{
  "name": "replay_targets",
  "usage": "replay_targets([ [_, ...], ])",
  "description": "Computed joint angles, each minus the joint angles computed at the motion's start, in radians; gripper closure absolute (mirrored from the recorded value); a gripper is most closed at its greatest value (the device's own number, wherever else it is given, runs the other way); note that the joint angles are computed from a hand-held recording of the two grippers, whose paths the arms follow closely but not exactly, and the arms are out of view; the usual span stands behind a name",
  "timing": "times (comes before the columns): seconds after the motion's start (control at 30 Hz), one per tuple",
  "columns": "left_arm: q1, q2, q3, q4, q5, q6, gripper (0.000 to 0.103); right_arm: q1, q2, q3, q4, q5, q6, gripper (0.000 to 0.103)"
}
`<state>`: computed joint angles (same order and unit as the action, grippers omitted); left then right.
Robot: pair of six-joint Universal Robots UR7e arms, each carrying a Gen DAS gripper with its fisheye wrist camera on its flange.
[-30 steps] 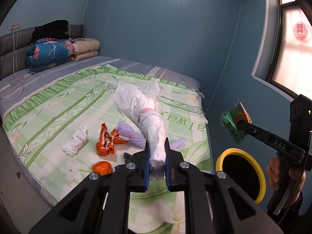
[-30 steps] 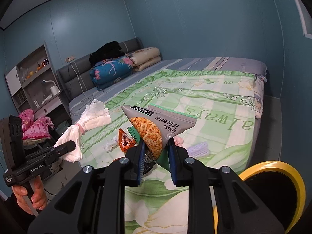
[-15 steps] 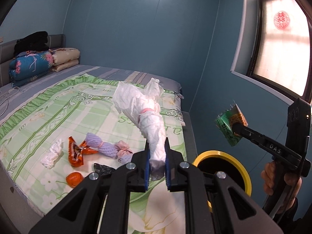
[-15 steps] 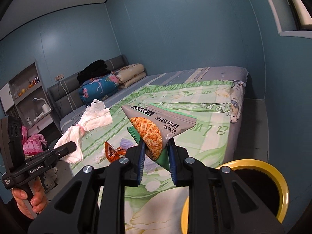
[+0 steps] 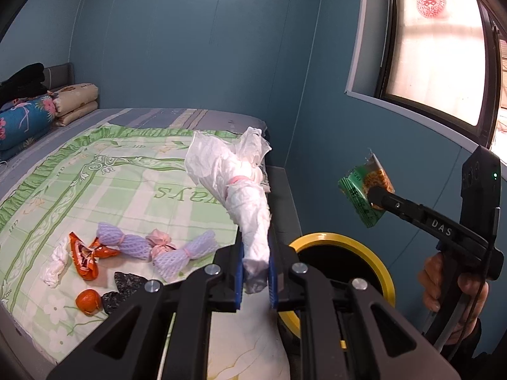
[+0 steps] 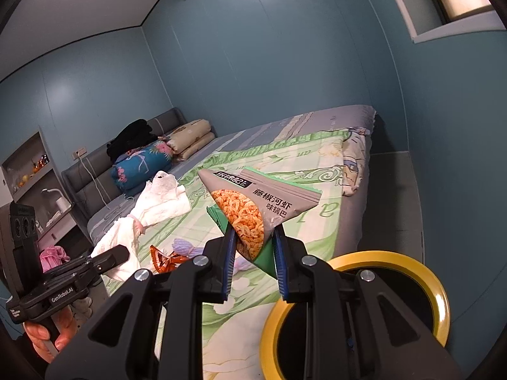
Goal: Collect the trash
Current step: 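Carry the tissue in the left tool while the right tool carries the snack bag to the bin, then open the left tool over the bin while the right tool releases the snack bag into it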
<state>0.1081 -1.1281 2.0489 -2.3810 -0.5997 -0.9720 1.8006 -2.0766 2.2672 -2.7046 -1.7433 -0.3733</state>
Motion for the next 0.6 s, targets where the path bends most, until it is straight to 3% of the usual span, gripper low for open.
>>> replay_targets([
  [0.6,0.062,0.154,-0.061,-0.179,-0.119,0.137,0.092,-0.077,-0.025,0.043,-0.106,-0.082,0.020,0.079],
])
